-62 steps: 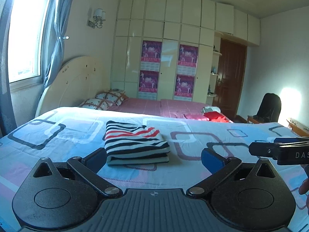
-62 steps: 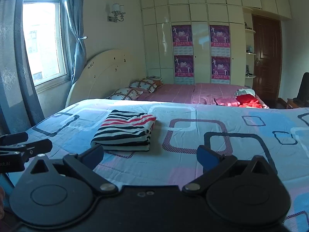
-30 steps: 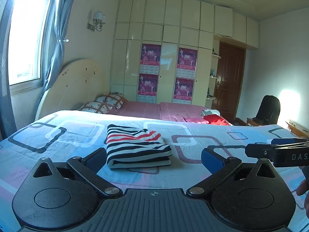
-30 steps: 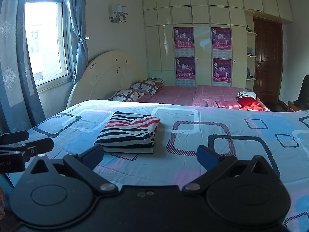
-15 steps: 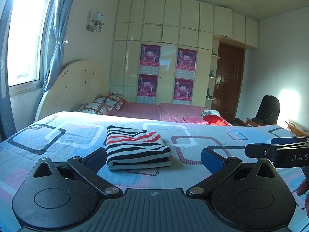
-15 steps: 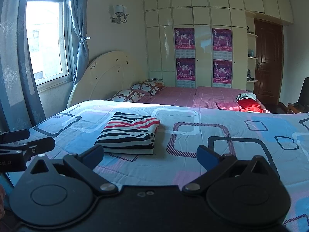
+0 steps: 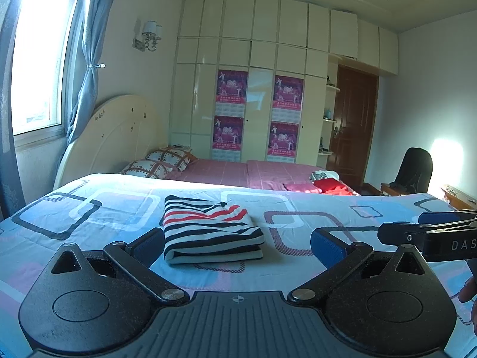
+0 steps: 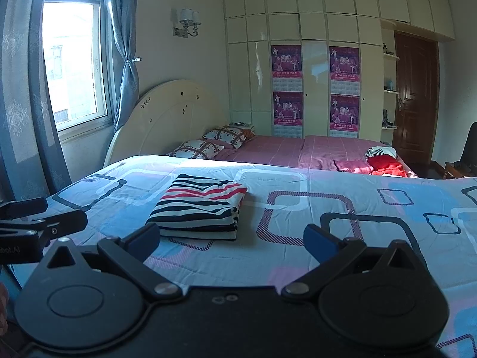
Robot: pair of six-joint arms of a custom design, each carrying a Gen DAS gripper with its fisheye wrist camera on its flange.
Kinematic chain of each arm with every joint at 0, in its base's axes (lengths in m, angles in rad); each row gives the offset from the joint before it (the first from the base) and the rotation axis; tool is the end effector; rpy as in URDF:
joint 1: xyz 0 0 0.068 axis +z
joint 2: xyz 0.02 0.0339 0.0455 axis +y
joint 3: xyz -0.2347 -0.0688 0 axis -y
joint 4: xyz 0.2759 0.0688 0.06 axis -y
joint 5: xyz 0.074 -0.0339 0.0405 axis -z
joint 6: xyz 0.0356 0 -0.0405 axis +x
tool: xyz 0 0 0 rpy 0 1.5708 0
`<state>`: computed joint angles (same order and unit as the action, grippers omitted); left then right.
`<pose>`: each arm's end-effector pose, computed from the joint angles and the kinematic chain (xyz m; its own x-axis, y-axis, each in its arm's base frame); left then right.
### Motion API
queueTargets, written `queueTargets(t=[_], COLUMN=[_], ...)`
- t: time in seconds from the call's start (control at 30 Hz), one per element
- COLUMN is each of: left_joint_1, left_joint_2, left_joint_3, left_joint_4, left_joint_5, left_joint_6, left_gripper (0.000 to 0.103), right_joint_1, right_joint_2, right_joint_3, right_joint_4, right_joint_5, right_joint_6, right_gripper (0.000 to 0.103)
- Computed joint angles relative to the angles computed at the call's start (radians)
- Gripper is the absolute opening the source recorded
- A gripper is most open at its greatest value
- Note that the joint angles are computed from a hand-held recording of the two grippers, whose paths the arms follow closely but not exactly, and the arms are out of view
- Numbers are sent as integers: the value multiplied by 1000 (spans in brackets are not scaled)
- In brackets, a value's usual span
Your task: Fold small clothes
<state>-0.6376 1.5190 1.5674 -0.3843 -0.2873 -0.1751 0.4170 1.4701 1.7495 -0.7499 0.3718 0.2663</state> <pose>0.3135 -0.2197 0.3855 -0.3228 0.0312 -0.9459 0.3043 0.9498 -0.0725 0.3166 0.1261 0.4322 -0.4213 0.0816 -0.9033 0.0307 0.9967 0.0757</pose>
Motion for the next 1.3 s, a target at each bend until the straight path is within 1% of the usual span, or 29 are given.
queueTargets(t=[0.43, 1.0, 1.23, 1.3], left_joint_1=[1, -4, -5, -5], left_joint_2=[14, -1, -21, -20], left_joint_3=[20, 3, -44, -42], left_joint_4=[-1, 2, 60, 58], left_joint_5=[-5, 2, 16, 20], left_joint_6=[10, 8, 16, 6], left_gripper=[103, 103, 102, 103], right_joint_1=[-1, -6, -12, -17], right_joint_2=[-4, -9, -7, -4], right_joint_3=[-8, -17, -15, -13], right_joint_4=[9, 17, 31, 36], right_joint_5=[-2, -8, -12, -18], right_joint_6=[-3, -10, -18, -25], right_gripper=[102, 102, 102, 102])
